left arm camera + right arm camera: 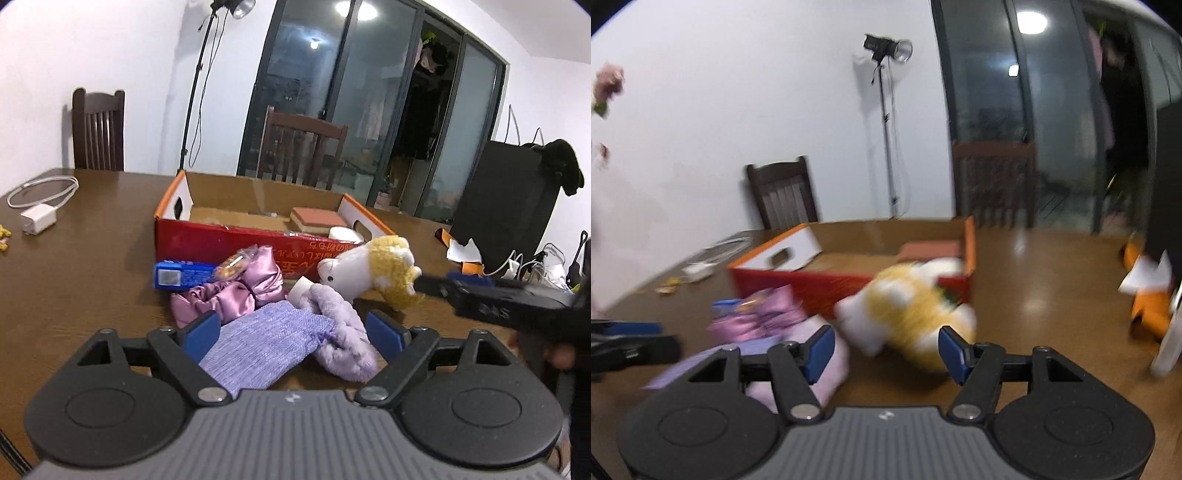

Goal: Organize soft objects
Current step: 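Move both grippers back over the yellow-and-white alpaca plush, then close both grippers on the yellow-and-white alpaca plush and lift it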

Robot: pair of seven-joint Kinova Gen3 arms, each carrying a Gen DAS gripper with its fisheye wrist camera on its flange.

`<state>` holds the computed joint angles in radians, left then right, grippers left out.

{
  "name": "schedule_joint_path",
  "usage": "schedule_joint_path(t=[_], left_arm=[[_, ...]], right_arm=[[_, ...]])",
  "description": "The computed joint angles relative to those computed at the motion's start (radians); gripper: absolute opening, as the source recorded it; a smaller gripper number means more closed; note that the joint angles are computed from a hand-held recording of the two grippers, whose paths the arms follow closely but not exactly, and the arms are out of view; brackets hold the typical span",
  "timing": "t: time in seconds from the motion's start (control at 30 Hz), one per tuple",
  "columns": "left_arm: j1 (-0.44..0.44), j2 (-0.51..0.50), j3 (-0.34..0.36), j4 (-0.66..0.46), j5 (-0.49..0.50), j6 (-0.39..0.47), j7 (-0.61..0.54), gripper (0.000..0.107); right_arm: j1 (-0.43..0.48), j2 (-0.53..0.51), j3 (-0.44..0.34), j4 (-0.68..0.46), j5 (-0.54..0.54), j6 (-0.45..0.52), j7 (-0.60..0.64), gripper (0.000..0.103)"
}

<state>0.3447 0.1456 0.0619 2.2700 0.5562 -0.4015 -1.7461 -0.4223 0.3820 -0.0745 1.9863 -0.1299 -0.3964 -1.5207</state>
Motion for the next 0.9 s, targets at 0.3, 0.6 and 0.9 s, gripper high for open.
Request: schedule_joint_path(t=[0.3,0.6,0.9], left_arm=[[0.008,0.033,-0.027,-0.024,0.008,0.03,0.021,0.088],[0.01,-0.027,-0.01,0.028,-0.034,-0.01,0.066,0.088],[-0.021,-0.086,0.056,0.097,-0.146,-0.002,0.201,0.088]], right_arm=[[0.122,0.142,-0.098,-0.24,0.155,0.169,0.086,0.057],[0.358,0.004,-0.342,-0.036,0.273,0.042,-0.097,0.052],[0.073,-0.157,-0.191,0.244,0.073,-0.046,0.156,0.058]])
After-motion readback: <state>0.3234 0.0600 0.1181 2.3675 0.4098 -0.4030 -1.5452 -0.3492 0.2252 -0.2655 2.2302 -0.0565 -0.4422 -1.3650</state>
